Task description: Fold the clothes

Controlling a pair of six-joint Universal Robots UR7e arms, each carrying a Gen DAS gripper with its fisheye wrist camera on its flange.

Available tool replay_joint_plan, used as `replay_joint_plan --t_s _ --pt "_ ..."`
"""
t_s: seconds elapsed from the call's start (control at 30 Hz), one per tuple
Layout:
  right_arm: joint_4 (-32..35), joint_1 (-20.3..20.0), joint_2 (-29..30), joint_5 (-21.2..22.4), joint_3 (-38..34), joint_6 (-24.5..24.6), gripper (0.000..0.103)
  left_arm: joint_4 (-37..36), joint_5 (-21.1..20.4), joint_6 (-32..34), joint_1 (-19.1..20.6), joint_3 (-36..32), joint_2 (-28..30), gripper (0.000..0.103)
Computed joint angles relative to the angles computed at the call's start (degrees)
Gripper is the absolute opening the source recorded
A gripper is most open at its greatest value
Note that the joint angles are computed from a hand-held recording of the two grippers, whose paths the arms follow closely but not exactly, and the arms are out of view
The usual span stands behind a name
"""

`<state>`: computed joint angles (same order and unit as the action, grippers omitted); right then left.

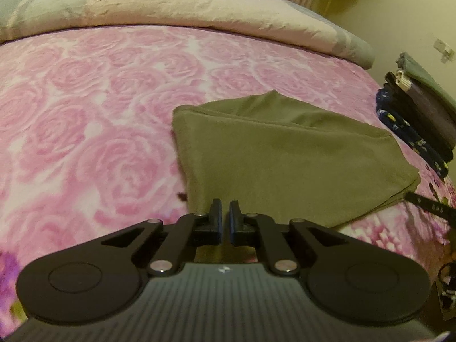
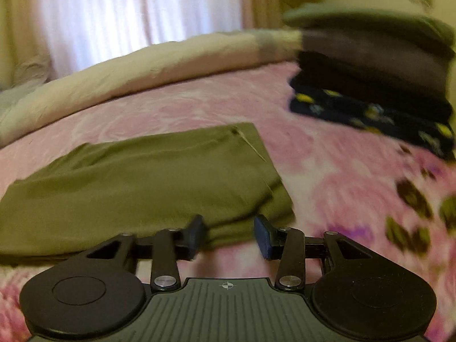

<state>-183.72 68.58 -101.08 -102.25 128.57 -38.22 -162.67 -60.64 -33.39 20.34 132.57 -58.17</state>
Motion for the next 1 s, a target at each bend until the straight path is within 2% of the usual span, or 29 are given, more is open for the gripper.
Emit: replay_joint_plan --t_s 0.03,0.07,0.1,0.13,0.2,0.27,0.57,0.8,0.83,0.9,1.0 --pt "-1.47 1.61 0.41 -4.69 0.09 1.01 0.042 2.52 0.57 -1.67 -0.73 -0.07 -0.99 0.007" --pt "-1.89 2.45 -0.1 -7.25 0.5 2.12 0.042 5.4 1.31 -3.56 -1.58 -0.13 -2.15 0.013" --pt "-0.28 2.78 -2.0 -7.4 1.26 3.93 0.042 8.8 2.27 -5.64 -2.54 -0.32 -3.21 0.017" --pt "2.09 2.62 -4.4 -5.78 2.1 5.82 0.042 12.24 3.14 -7.74 -3.51 -0.57 -4.2 0.023" --pt "7.54 3.0 -9.18 -3.44 3.7 9.18 0.042 18.09 4.24 -11.29 -5.69 -0.76 -5.97 0.025" --pt "10.73 4.94 -11.9 -4.33 4.89 11.38 0.042 21.67 4.06 -13.8 -7.78 -0.46 -7.68 0.028" --pt "17.96 14.38 -19.84 -11.98 9.18 16.24 0.042 30.59 4.34 -19.06 -17.16 1.67 -14.52 0.032" --pt "18.5 20.19 -23.73 -17.52 8.77 21.41 0.043 34.07 6.84 -20.35 -21.53 2.53 -19.39 0.037" --pt "19.32 21.01 -24.13 -18.17 8.37 22.46 0.045 34.53 6.97 -20.5 -22.12 2.72 -20.2 0.037" --pt "20.27 22.78 -24.64 -19.97 7.87 24.9 0.079 35.55 7.13 -20.86 -23.21 3.03 -21.67 0.037" --pt "21.21 25.33 -25.45 -21.42 7.7 26.95 0.08 37.26 7.25 -21.5 -24.67 3.36 -23.62 0.039"
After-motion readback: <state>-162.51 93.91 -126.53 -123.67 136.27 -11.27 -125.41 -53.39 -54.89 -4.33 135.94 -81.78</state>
